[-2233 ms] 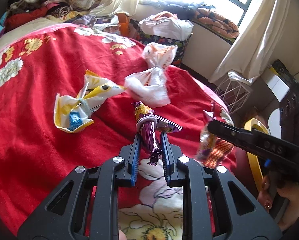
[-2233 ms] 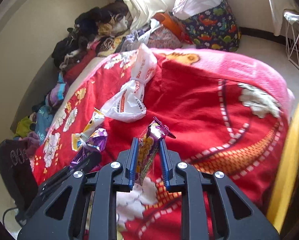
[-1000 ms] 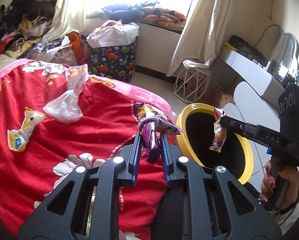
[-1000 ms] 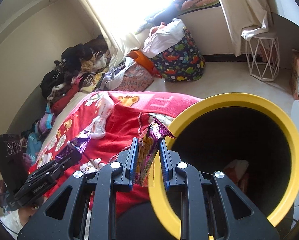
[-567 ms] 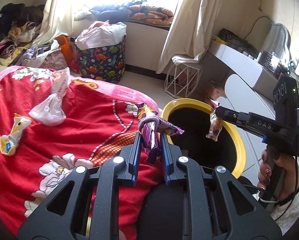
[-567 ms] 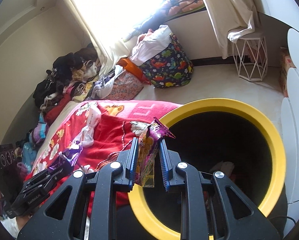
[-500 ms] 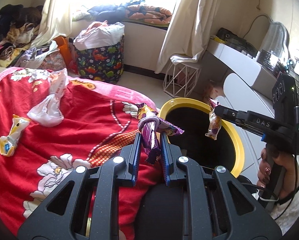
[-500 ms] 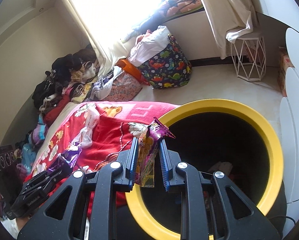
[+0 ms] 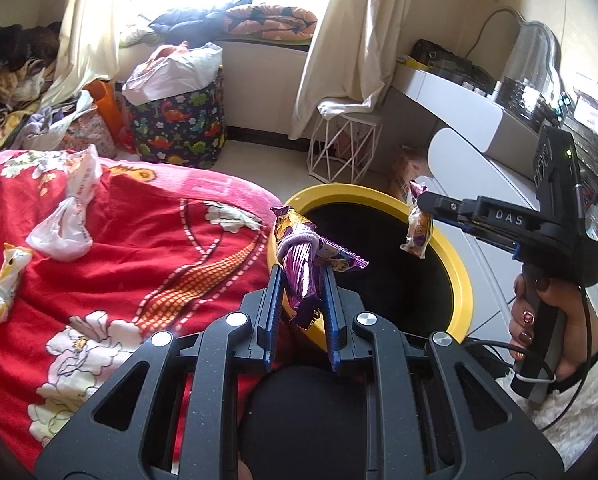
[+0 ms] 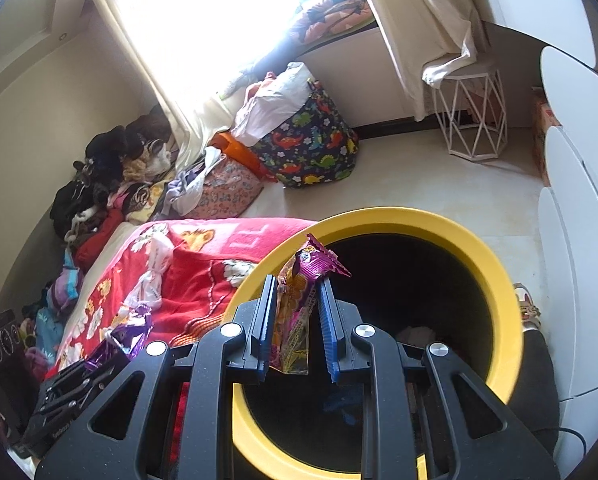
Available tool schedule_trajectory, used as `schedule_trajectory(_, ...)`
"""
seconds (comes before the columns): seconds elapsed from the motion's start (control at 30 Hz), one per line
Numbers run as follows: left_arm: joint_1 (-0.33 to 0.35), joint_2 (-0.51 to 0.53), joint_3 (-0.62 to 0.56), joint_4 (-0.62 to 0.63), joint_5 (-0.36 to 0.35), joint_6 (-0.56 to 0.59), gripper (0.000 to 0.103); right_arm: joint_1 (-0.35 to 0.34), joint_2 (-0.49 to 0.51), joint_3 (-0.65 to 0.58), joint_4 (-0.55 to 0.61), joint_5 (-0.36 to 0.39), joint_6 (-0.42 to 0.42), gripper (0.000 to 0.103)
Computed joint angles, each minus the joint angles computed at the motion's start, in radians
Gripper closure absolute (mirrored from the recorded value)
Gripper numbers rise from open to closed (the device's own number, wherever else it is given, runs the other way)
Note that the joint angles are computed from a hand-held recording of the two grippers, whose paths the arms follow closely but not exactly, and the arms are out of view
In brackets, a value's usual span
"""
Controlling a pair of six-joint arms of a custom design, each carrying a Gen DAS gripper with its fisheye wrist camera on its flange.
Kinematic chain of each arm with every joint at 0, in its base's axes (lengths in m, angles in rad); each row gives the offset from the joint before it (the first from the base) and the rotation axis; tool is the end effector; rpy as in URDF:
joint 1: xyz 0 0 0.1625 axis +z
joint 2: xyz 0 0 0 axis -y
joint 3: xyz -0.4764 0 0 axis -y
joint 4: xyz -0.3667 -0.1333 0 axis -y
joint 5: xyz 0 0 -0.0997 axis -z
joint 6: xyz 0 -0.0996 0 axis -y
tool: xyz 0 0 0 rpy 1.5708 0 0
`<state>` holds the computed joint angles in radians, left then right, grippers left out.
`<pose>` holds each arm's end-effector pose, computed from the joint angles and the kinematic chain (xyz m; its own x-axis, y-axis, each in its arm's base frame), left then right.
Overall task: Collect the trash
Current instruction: 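Carry the snack packet and purple wrapper over the yellow-rimmed bin with both tools, then open both tools to drop the packet and purple wrapper into the bin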
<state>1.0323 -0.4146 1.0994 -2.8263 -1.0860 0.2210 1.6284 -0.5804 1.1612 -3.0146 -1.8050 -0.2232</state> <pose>-0.2824 -0.8232 0.1022 -0.7725 0.3902 -0.5011 0.6159 0.6528 -0.4411 0.1586 -0.8356 0.2353 -0.9486 -0.0266 0.3153 -0.2537 0.6595 -0.7076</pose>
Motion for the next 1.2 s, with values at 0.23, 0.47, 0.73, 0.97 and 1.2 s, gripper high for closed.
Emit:
schedule_trajectory(0.23, -0.008, 0.027, -0.029, 0.033, -0.005, 0.007, 0.089, -0.016, -0.020, 0.022, -0.020, -0.002, 0.018, 0.083)
schedule_trajectory(0.47, -0.015, 0.063, -0.072, 0.077, -0.011, 0.019, 0.090, -0.031, -0.035, 0.039, -0.034, -0.004, 0.035, 0.082)
schedule_trajectory(0.73, -0.017, 0.103, -0.128, 0.140, -0.014, 0.031, 0.089, -0.041, -0.043, 0.053, -0.048, -0.004, 0.045, 0.081)
schedule_trajectory(0.97, -0.016, 0.136, -0.179, 0.203, -0.017, 0.029, 0.089, -0.046, -0.044, 0.051, -0.043, -0.001, 0.052, 0.080)
schedule_trajectory(1.2, -0.013, 0.158, -0.218, 0.237, -0.024, 0.020, 0.089, -0.048, -0.045, 0.061, -0.054, -0.001, 0.056, 0.080)
